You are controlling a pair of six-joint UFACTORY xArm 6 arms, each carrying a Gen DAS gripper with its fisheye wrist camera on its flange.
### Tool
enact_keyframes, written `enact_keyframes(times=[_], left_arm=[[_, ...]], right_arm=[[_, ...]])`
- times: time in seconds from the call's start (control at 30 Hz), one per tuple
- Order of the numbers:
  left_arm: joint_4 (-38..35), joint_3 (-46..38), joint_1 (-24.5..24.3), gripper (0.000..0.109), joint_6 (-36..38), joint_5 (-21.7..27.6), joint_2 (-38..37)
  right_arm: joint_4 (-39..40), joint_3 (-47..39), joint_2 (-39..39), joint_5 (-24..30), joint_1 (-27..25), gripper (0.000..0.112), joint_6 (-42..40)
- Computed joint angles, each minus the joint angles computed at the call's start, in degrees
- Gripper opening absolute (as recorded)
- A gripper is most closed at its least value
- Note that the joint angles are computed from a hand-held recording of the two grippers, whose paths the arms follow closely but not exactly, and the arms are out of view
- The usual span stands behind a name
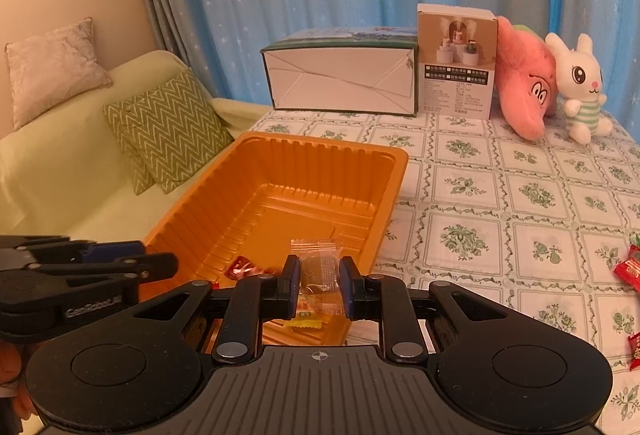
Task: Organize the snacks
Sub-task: 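Open the left gripper over the tray while the right gripper releases its candy there, then move both open grippers back toward the remaining snacks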
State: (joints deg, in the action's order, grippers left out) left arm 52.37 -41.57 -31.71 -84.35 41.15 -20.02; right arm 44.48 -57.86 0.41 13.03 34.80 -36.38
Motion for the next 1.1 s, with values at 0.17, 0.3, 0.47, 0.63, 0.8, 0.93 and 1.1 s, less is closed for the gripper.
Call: enact_keyframes(times=[0.17, 0.3, 0.47, 0.63, 0.8, 0.93, 1.1], left_arm=[[-0.14, 1.63, -1.6, 0.029, -2.16, 2.24, -2.55], [0.09, 2.16, -2.19, 0.029, -3.31, 2.59, -3.83], [0.31, 2.41, -2.72, 0.029, -4.0, 3.75, -4.89], [0.13, 2.58, -4.15, 0.029, -4.55, 6.1, -5.76], [0.17, 2.36, -6.77, 0.029, -6.45, 8.11, -6.36], [0.52, 0.7, -9.6, 0.029, -7.81, 9.98, -5.6], [1.39, -2.97, -14.0, 0.029, -11.18, 11.96, -2.99]], right_arm=[[1.29, -0.32, 0.02, 0.46, 0.34, 0.021, -1.13], [2.77, -0.92, 0.39, 0.82, 0.83, 0.021, -2.2], [11.28, -2.62, 1.04, 3.2, 0.85, 0.022, -8.64], [17.52, -3.53, 0.79, 5.64, -0.08, 0.055, -12.0], [14.02, 1.13, -3.31, 5.61, -2.36, 0.055, -8.65], [11.23, 7.82, -9.05, 4.79, -4.92, 0.055, -6.55], [6.59, 16.17, -17.51, 3.52, -9.02, 0.055, -3.54]])
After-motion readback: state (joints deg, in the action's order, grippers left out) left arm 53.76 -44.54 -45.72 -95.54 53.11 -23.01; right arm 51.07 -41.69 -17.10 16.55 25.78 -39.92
